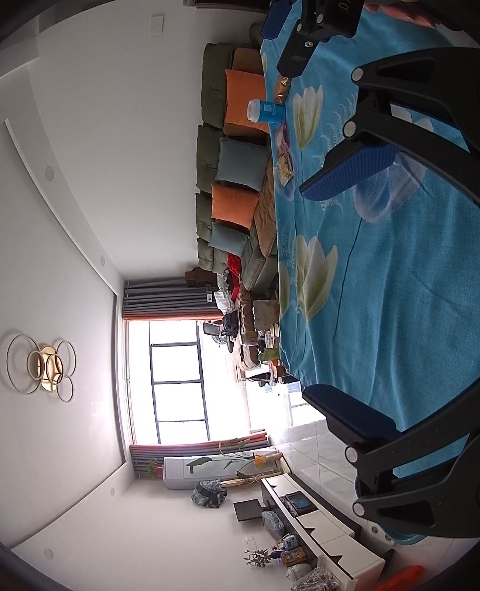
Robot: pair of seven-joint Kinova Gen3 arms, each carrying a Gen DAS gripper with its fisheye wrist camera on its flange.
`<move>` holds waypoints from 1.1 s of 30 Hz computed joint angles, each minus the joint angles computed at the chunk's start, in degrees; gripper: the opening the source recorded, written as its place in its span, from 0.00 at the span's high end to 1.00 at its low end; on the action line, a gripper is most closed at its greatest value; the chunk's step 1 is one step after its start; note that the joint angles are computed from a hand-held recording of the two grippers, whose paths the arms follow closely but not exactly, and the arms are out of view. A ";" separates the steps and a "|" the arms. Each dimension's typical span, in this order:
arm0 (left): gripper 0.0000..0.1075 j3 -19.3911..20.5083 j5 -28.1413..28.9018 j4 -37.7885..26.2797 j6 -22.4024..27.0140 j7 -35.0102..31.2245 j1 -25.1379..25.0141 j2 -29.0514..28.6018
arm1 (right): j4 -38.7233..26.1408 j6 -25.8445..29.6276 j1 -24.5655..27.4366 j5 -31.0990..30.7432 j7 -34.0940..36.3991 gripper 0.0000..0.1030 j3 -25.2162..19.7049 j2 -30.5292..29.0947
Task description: Collect trash
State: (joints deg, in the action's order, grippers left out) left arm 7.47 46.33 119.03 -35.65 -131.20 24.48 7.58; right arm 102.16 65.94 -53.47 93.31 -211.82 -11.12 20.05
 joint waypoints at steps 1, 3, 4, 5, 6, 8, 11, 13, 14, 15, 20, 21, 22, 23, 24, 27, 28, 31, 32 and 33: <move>0.09 -0.02 -0.04 0.05 0.04 -0.05 -0.04 -0.05 | -0.04 0.01 0.02 -0.03 0.11 0.07 0.01 -0.02; 0.09 -0.03 0.44 -0.24 -0.01 -0.63 0.07 0.09 | 0.04 0.00 0.00 0.08 -0.10 0.07 0.00 0.00; 0.09 -0.02 0.34 -0.19 -0.02 -0.61 0.05 0.03 | 0.08 -0.03 0.03 0.15 -0.15 0.07 0.02 -0.02; 0.09 -0.02 0.28 -0.16 -0.03 -0.59 0.02 0.02 | 0.05 -0.03 0.06 0.07 -0.08 0.07 0.00 -0.03; 0.09 -0.02 0.30 -0.16 -0.04 -0.58 0.00 0.01 | 0.10 -0.01 0.03 0.13 -0.17 0.07 -0.02 -0.02; 0.09 0.01 0.37 -0.17 -0.01 -0.63 0.00 0.00 | 0.09 -0.02 0.07 0.14 -0.11 0.07 -0.03 -0.03; 0.09 0.01 0.49 -0.19 -0.06 -0.80 0.03 0.03 | 0.12 -0.07 0.08 0.20 -0.14 0.07 -0.04 -0.09; 0.09 -0.01 0.95 -0.30 -0.10 -1.32 0.12 0.09 | 0.13 -0.01 0.06 0.22 -0.19 0.07 -0.07 -0.08; 0.09 -0.02 1.06 -0.40 -0.08 -1.45 0.12 0.16 | 0.12 -0.02 0.07 0.19 -0.15 0.07 -0.07 -0.09; 0.09 -0.01 1.06 -0.42 -0.09 -1.43 0.12 0.16 | 0.14 -0.01 0.07 0.23 -0.18 0.07 -0.07 -0.10; 0.09 -0.02 1.03 -0.39 -0.07 -1.40 0.09 0.18 | 0.12 0.07 0.03 0.21 -0.23 0.07 -0.07 -0.09; 0.09 -0.05 1.13 -0.47 0.00 -1.47 0.07 0.20 | 0.07 -0.01 0.07 0.26 -0.19 0.07 -0.07 -0.08; 0.09 -0.06 1.03 -0.42 0.02 -1.33 0.01 0.19 | 0.06 -0.03 0.10 0.30 -0.19 0.07 -0.05 -0.11; 0.09 -0.08 1.06 -0.51 0.13 -1.39 -0.01 0.20 | -0.13 -0.13 0.16 0.36 -0.09 0.07 -0.02 0.01; 0.09 -0.08 1.12 -0.49 0.02 -1.46 0.03 0.22 | -0.18 -0.24 0.21 0.33 0.00 0.07 -0.01 -0.02; 0.09 -0.12 1.25 -0.55 -0.12 -1.55 0.05 0.31 | -0.16 -0.17 0.17 0.37 -0.03 0.07 0.02 0.00; 0.09 -0.13 1.19 -0.49 -0.19 -1.44 0.02 0.32 | -0.18 -0.29 0.23 0.32 0.02 0.07 0.02 -0.03; 0.09 -0.15 1.09 -0.51 -0.22 -1.40 -0.01 0.37 | -0.13 -0.12 0.12 0.35 -0.12 0.07 0.01 0.03; 0.09 -0.16 1.14 -0.64 -0.18 -1.48 0.00 0.44 | -0.14 -0.20 0.15 0.35 -0.09 0.07 0.01 0.01; 0.09 -0.17 1.01 -0.68 -0.19 -1.38 -0.04 0.51 | -0.20 -0.16 0.13 0.30 -0.02 0.07 0.01 0.02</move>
